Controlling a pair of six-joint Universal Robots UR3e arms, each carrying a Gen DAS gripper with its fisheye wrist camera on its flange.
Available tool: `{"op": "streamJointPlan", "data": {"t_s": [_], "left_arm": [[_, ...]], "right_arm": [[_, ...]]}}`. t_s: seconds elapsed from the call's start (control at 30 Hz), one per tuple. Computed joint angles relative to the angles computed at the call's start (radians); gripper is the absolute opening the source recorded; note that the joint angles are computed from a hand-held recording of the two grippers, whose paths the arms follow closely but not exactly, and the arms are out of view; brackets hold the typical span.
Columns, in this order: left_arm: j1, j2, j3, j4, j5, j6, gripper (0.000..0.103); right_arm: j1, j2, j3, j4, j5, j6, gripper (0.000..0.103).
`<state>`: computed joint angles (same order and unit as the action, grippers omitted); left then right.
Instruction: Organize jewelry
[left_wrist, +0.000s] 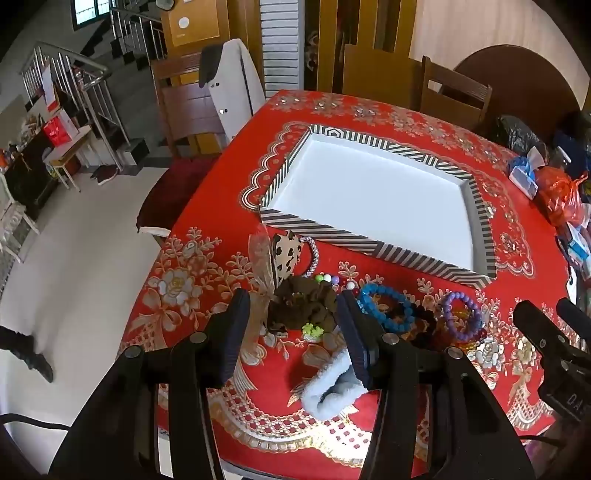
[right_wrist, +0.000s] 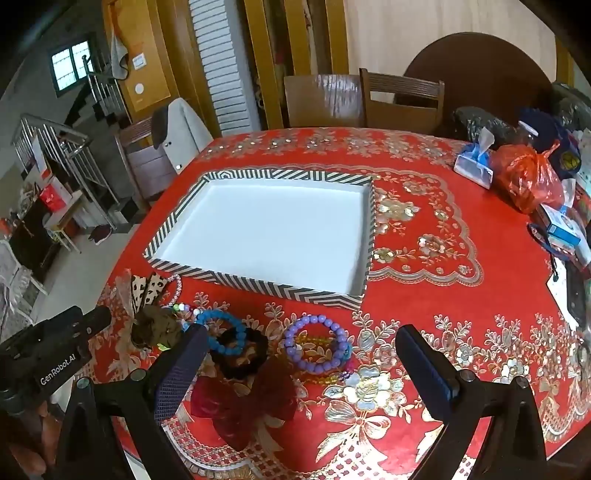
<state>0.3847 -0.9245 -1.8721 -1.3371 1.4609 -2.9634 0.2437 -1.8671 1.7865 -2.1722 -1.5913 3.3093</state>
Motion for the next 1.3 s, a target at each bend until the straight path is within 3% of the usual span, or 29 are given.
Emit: {"op": "streamJointPlan", "data": {"t_s": [0.23, 0.43, 0.53, 1.07, 1.3], "left_arm": [[0.053, 0.052, -0.012, -0.054, -0.028, 0.058, 0.049], [-0.036, 0.019, -0.040, 0.014, 0.017, -0.024, 0.049], [0.028, 0.044, -0.029, -0.018, -0.020, 0.031, 0.049], [0.042, 0.038, -0.029, -0.025, -0.027, 0.046, 0.049], [0.026, 0.043, -0.052, 0.006, -0.008, 0.036, 0.049]], "right_arm": [[0.015, -0.004, -0.002, 0.005, -0.012, 0.017, 0.102], [0.008, 0.007, -0.006, 0.000, -0.001, 0.009, 0.102], [0.015, 0.014, -0.011, 0.004, -0.003, 0.010, 0.102], [0.007, -0.002, 0.025, -0.023, 0.031, -0.011, 0.102], [0.005, 0.014, -0.027, 0.078, 0.030, -0.027, 0.101]]}}
